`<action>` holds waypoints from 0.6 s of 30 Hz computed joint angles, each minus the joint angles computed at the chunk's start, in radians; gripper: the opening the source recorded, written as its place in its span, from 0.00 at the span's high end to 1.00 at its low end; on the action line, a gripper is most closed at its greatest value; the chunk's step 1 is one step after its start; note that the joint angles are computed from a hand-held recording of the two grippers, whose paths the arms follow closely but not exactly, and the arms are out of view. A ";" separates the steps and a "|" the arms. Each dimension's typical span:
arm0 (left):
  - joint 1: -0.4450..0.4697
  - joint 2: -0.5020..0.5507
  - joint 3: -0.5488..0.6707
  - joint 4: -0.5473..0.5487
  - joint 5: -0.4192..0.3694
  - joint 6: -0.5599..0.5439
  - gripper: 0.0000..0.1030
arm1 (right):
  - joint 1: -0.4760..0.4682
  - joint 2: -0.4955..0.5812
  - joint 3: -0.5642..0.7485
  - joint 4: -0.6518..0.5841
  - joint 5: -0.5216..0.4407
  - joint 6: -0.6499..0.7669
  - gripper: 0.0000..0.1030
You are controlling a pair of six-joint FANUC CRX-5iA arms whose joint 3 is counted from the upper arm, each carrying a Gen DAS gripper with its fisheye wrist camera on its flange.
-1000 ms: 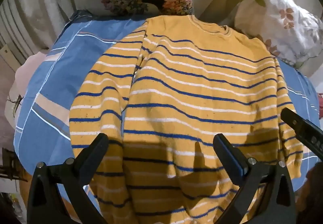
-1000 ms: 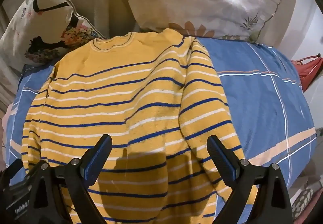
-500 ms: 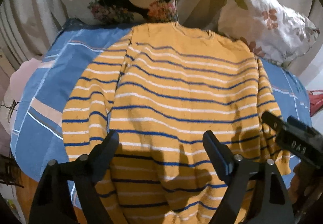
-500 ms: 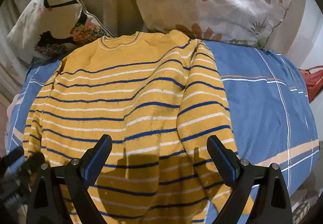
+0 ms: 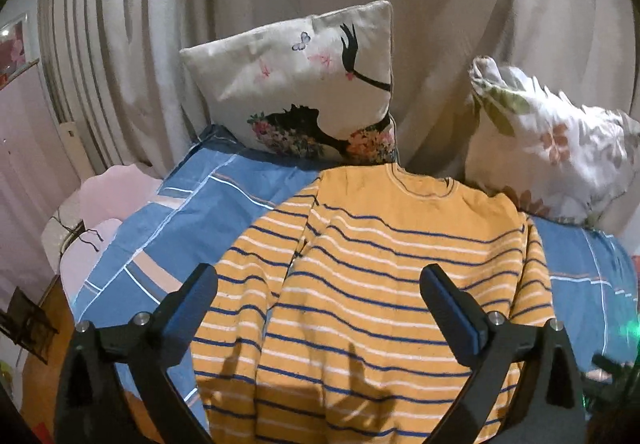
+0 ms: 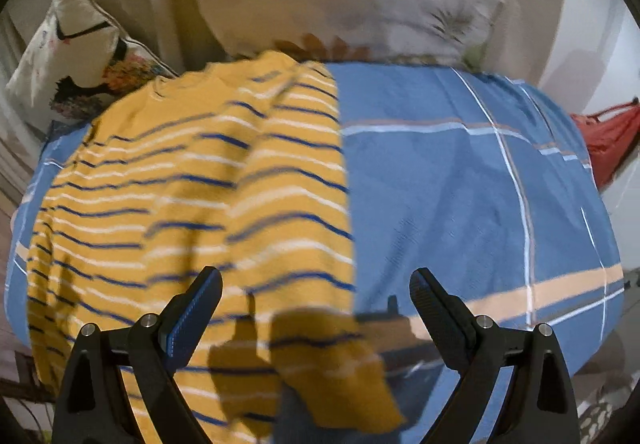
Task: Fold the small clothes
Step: 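Move both grippers over the spread yellow striped sweater, then grasp the sweater sleeve cuff with the right gripper and lift it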
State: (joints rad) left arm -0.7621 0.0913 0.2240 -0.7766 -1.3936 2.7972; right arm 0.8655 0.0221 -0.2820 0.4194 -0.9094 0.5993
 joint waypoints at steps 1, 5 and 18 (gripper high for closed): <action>-0.003 0.012 0.020 -0.003 -0.019 -0.009 0.02 | -0.006 -0.009 -0.011 -0.008 -0.005 0.007 0.06; -0.008 0.022 0.022 0.033 -0.012 0.006 0.02 | -0.038 -0.047 -0.058 -0.071 0.004 0.062 0.06; -0.009 0.064 0.037 0.116 -0.021 0.029 0.02 | -0.188 -0.105 -0.073 -0.275 0.066 0.220 0.91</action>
